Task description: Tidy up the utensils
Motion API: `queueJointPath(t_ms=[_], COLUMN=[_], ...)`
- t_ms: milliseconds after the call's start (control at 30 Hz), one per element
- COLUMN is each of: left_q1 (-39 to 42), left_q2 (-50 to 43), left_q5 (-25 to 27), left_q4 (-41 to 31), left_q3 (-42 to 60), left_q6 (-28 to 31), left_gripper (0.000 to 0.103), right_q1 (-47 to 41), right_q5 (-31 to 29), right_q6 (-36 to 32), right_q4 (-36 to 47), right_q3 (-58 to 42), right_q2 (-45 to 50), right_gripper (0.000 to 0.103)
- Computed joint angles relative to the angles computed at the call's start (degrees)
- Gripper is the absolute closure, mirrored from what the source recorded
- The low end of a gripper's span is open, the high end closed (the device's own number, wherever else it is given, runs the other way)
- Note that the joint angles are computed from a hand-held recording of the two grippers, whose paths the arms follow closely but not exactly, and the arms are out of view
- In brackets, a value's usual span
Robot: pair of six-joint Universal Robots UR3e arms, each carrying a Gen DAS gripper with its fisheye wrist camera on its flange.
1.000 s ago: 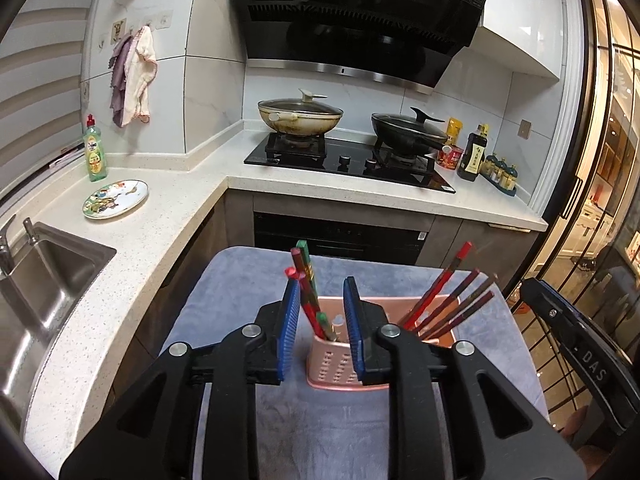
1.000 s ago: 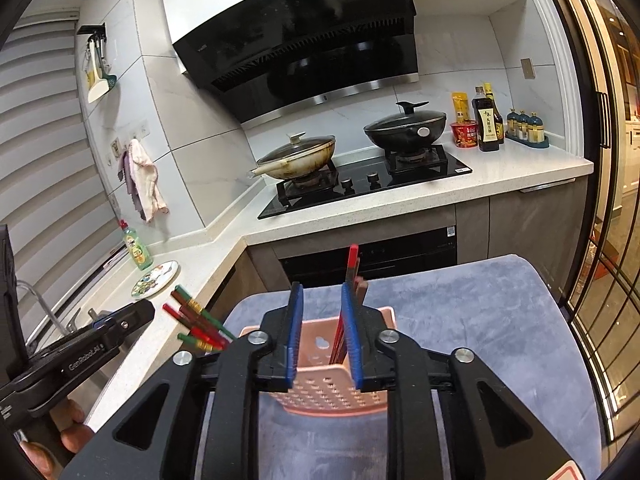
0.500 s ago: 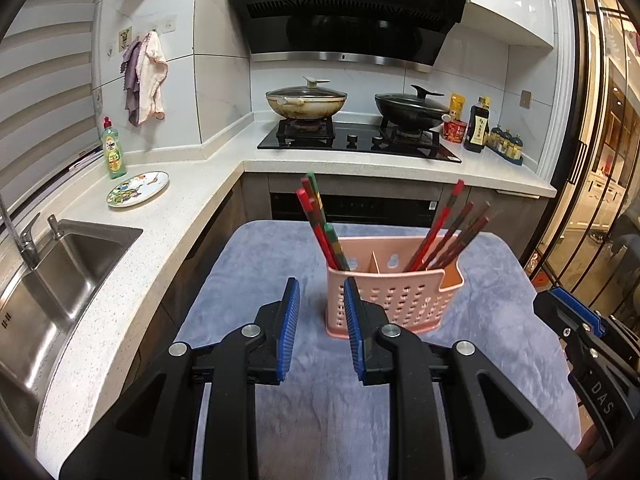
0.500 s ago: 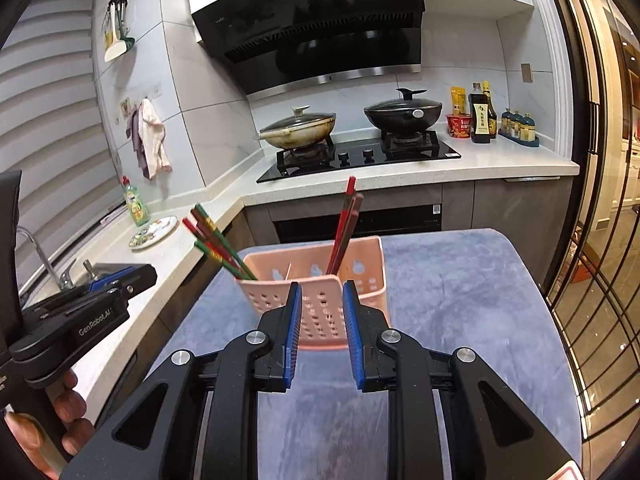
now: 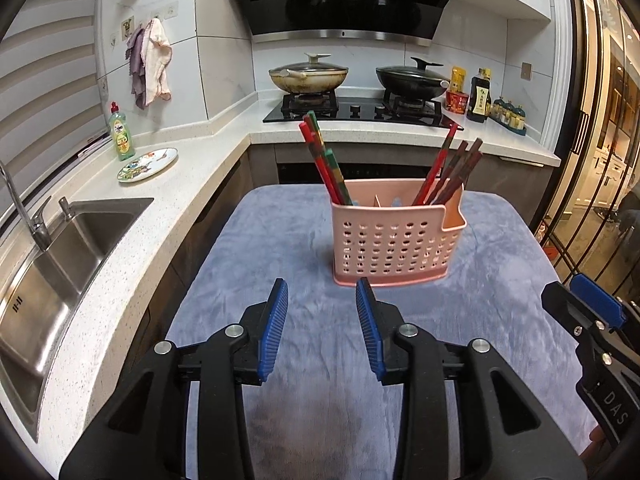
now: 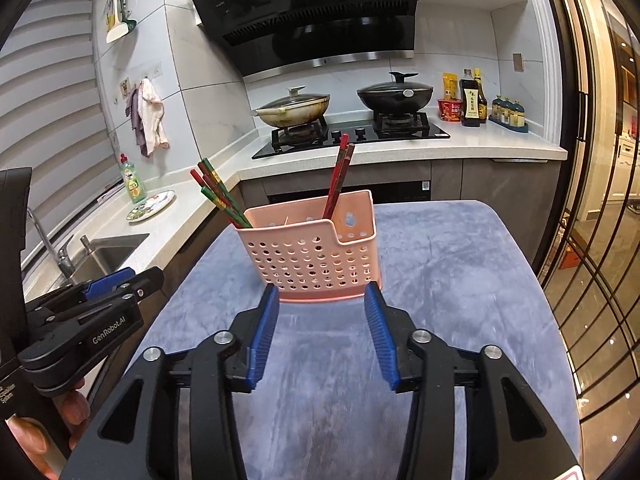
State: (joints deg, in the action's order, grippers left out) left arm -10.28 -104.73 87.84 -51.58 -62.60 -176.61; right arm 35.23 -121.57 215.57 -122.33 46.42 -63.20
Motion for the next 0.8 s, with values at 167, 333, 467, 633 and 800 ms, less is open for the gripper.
queueJointPath(t_ms=[167,333,467,633,800], left_q1=[-0.21,-0.31,-0.35,-0.94,-1.0], left_q2=[1.64,2.52,2.94,3.36,3.34], left_q5=[0.73,1.28,1.56,2.84,3.11], left_q4=[1.1,1.72,1.97,3.3,3.32], left_q3=[-3.16,-5.16,-6.48,-8.06,-8.41], left_q6=[0.07,0.27,0.43,0.63,0.72], left_gripper=[0.058,0.055,0.053,0.043,0.041], right_q1=[0.47,0.53,1.15,1.22,1.11], right_q5=[-0.12,0.12,-0.8,-0.81,-0.43], right_q6=[1.72,2.95,2.86,2.86,3.27], right_q4=[-0.22,0.2,1.18,1.42,1.39], right_q3=[2.87,3.96,2.87,2.91,3.56], right_q2=[-1.35,-1.63,-0.75,-0.46,-0.66], right_gripper=[0.051,0.046,0.04,0.034,0.026])
